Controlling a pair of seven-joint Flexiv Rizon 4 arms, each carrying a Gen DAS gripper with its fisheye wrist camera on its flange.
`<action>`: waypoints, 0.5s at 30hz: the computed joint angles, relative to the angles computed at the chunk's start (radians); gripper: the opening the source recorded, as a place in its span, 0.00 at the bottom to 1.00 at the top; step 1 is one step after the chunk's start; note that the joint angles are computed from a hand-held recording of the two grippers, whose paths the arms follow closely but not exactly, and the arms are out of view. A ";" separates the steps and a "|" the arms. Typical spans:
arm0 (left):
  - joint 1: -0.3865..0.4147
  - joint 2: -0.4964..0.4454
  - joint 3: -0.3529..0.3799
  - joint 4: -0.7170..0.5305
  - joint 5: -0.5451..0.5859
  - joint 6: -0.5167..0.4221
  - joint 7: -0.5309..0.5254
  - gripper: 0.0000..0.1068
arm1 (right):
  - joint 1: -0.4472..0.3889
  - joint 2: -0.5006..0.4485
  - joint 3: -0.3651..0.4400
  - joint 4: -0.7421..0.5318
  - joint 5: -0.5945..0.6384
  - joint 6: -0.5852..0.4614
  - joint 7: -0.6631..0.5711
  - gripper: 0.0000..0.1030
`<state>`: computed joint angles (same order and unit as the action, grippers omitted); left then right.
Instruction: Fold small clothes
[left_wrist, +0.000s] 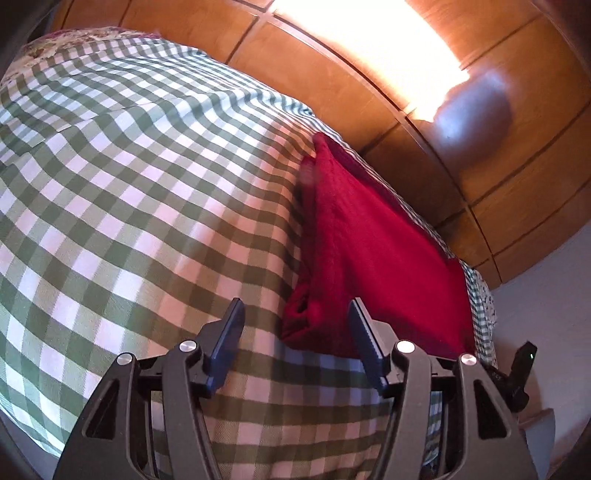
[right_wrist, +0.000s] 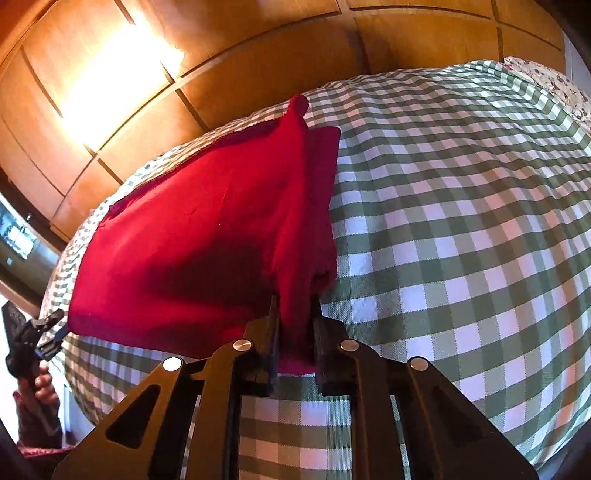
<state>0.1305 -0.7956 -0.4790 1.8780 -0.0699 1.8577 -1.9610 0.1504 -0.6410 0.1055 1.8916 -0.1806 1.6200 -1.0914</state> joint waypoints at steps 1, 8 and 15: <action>0.011 -0.009 -0.019 -0.007 0.014 -0.011 0.012 0.57 | 0.004 -0.002 -0.005 0.000 0.000 0.001 0.001 0.13; -0.087 -0.040 0.061 -0.122 -0.037 -0.135 0.137 0.17 | 0.006 -0.004 -0.007 -0.001 0.001 0.001 0.004 0.13; -0.092 0.028 0.059 -0.043 -0.060 -0.130 0.236 0.14 | 0.053 0.065 -0.059 0.070 -0.016 0.014 0.001 0.11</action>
